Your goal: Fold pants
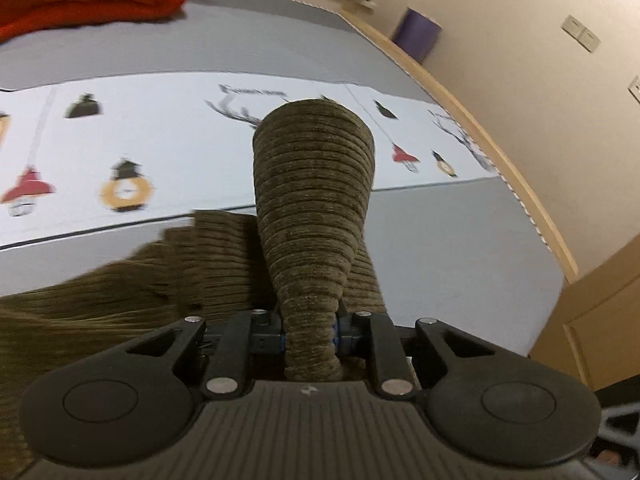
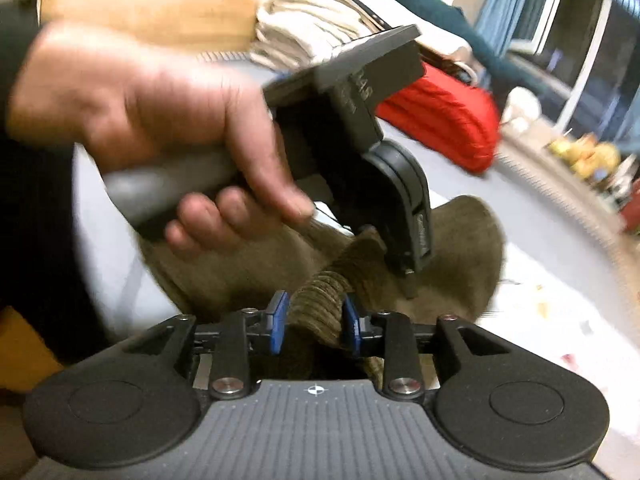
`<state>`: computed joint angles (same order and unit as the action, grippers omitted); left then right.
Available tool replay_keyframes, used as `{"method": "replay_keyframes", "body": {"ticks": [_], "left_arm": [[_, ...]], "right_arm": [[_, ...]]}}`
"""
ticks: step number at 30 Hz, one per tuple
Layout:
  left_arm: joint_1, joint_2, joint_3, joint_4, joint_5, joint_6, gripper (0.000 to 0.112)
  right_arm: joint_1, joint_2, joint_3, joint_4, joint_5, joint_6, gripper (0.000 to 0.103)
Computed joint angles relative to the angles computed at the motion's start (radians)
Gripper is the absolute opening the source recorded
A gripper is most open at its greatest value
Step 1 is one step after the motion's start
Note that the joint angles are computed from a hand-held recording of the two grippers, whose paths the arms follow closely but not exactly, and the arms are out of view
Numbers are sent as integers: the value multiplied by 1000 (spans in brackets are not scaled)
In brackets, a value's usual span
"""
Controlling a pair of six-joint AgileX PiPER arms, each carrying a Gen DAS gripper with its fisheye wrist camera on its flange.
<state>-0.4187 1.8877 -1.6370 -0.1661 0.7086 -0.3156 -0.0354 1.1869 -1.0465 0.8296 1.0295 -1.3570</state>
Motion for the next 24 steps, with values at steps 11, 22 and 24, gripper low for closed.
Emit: {"method": "replay_keyframes", "body": {"ticks": [11,22,24], "left_arm": [[322,-460,437,-25,10,79,19],[823,-611,589,-115,144,295,78],[881,-611,602,-168,144,355,85]], "right_arm": [[112,141,-166,17,-73,441,55],[404,342,-280,-360,-192,1046,65],[415,377,-303,-367,-172,1109,67]]}}
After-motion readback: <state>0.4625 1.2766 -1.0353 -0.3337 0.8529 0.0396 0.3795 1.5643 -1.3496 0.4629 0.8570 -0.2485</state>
